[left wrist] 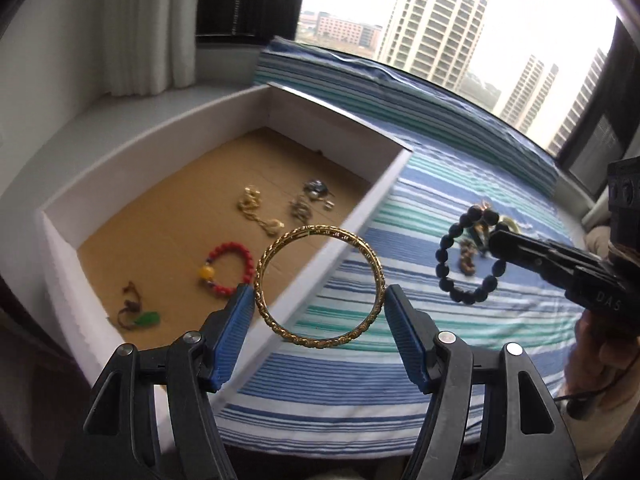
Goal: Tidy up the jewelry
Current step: 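Carry the gold bangle and black bead bracelet into the white box and open both tools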
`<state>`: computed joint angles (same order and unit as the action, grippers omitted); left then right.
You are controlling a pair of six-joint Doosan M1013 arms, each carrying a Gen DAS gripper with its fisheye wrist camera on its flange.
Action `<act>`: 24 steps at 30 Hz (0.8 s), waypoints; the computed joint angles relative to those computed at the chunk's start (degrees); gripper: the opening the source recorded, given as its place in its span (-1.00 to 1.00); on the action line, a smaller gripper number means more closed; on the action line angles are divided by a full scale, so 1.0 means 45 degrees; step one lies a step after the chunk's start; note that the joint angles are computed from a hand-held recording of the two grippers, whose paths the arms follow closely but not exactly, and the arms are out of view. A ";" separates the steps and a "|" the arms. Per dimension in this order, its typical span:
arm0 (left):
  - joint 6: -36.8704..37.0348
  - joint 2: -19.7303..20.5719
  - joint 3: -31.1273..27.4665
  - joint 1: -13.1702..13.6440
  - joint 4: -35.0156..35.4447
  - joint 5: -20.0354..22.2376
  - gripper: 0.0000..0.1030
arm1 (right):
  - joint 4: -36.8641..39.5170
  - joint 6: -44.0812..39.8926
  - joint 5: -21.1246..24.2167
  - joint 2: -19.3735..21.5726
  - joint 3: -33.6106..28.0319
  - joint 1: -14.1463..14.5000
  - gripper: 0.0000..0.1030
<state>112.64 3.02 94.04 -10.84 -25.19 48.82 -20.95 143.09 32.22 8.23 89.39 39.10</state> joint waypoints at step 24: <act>-0.2880 0.0527 0.0310 0.0148 0.2741 -0.1366 0.75 | 0.1841 -0.1835 0.1250 0.2040 -0.2357 -0.0711 0.07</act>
<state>99.68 5.39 95.43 -10.18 -12.86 42.67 -12.66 134.83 37.85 17.41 78.78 35.90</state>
